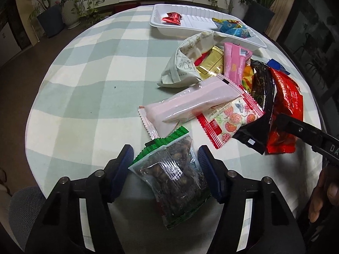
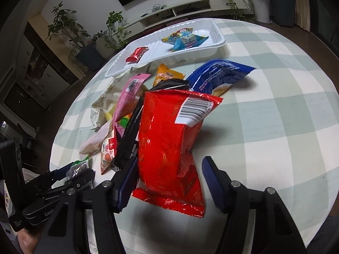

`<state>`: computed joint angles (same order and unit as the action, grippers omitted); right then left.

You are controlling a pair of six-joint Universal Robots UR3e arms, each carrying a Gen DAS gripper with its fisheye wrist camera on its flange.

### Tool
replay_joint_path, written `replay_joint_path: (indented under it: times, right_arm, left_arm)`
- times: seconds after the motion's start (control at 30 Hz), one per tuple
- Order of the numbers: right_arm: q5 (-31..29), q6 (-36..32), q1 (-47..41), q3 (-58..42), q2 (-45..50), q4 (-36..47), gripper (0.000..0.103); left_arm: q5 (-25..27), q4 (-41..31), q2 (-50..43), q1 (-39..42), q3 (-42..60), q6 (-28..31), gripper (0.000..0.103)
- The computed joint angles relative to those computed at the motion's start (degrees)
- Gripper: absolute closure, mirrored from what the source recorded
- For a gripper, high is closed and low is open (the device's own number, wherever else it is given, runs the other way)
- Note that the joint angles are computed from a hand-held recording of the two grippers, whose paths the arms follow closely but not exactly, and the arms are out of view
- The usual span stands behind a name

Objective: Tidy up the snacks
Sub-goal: 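Grasp the clear nut bag with the left tool while the right tool grasps the red chip bag, then carry both bags over the white tray and open both tools to drop them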

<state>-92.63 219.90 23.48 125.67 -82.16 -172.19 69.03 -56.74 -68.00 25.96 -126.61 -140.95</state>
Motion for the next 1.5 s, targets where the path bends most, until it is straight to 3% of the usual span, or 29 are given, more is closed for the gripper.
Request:
replay_joint_path:
  times: [0.2,0.33,0.57,0.73,1.07,1.5]
  right_arm:
    - [1.3,-1.5,-0.5,0.7,0.0,-1.1,0.053]
    - [2.0,-2.0,-0.8,1.5,-0.2,-2.5,0.059]
    - [1.8,-2.2,-0.4,1.9,-0.2,-3.2,0.061]
    - [1.0,-1.6,0.0,2.1,-0.4,-3.5,0.061]
    - [1.3,-1.6,-0.1,2.6,-0.7,-3.7,0.061]
    - [1.5,-1.7,-0.4,2.4,0.0,-3.4,0.057]
  left_arm:
    - [-1.8,-3.5,1.8,1.9,-0.1,2.5,0.043]
    - [-2.7,-4.7,3.5,2.9,-0.9,4.7,0.056]
    - [-3.4,-7.6,5.6,3.6,-1.0,7.6,0.065]
    - [-5.1,-11.2,7.1,4.2,-0.8,10.3,0.077]
    - [-7.6,-14.4,7.7,6.0,-0.5,12.9,0.078]
    - [-7.1,-11.5,6.9,4.4,-1.3,12.4,0.076]
